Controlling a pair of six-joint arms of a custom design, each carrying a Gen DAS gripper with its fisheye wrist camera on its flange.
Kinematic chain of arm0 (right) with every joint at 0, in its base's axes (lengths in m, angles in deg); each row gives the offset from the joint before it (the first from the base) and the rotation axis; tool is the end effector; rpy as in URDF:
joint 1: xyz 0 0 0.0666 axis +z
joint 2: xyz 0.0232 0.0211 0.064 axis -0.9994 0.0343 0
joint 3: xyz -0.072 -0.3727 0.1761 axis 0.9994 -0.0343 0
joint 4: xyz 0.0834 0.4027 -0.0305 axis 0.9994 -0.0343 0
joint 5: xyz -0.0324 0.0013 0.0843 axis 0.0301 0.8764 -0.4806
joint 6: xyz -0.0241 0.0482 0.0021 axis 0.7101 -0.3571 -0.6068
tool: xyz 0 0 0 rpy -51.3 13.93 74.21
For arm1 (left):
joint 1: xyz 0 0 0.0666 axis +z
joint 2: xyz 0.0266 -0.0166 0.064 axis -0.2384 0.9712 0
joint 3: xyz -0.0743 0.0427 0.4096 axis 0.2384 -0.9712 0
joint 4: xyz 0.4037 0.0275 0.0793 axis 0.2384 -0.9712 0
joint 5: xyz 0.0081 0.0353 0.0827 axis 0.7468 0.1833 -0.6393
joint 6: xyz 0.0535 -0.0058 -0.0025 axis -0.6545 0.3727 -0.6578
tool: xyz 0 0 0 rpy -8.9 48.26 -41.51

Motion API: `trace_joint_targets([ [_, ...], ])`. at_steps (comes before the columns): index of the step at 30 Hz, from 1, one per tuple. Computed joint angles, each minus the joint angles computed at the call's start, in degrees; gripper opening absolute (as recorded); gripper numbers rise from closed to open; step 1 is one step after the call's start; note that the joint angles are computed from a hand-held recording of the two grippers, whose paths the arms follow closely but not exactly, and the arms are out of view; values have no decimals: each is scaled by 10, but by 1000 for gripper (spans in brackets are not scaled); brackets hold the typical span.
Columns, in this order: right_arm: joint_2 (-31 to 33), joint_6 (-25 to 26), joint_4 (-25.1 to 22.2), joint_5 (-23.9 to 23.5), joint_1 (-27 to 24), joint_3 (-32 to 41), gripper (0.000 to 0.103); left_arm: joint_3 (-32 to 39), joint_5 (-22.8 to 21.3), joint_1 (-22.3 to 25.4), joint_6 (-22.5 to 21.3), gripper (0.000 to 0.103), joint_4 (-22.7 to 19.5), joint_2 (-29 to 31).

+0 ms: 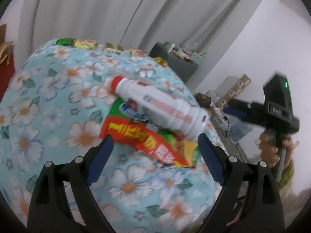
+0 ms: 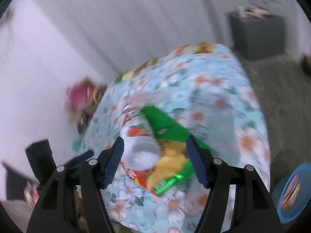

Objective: Collect trash
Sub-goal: 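Grasp the white AD milk bottle with the right tool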

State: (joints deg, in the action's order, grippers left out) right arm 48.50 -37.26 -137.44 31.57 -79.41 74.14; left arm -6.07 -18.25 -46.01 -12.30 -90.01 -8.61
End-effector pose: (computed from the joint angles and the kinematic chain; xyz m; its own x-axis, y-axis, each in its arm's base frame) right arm 0.3475 0.0615 0.5922 -0.8195 0.1729 -0.5464 -0.0578 0.9236 0.3790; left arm 0.3174 -0.2099 0.5574 -0.7634 -0.0506 -0.6440 0.3588 0.7958 -0.4878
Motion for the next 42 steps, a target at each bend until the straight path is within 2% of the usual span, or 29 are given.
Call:
trace_joint_targets([
  [3,84,74,-60,53,63,79,66,-16,20,9,10,84,5,-4],
  [5,130,107,-90,76,86,119,67,-30,47,15,20,84,14,-6],
  [9,214,157,-161,149,120,188,67,-47,73,18,27,82,21,-8],
  [11,234,167,-180,153,121,202,68,-52,82,18,27,78,23,-11],
  [13,253,167,-197,136,117,214,68,-57,87,21,27,76,25,-12],
  [18,277,160,-209,118,111,225,68,-60,104,38,38,63,31,-11],
  [24,259,163,-191,137,122,204,66,-62,113,50,46,53,36,-9],
  [27,235,165,-183,158,127,186,66,-64,117,56,50,49,34,-8],
  [32,189,158,-175,159,123,147,66,-57,116,69,52,45,30,-4],
  [38,121,109,-150,156,96,83,66,-16,113,86,42,44,26,24],
  [42,75,58,-124,135,66,33,66,26,135,89,43,44,30,58],
])
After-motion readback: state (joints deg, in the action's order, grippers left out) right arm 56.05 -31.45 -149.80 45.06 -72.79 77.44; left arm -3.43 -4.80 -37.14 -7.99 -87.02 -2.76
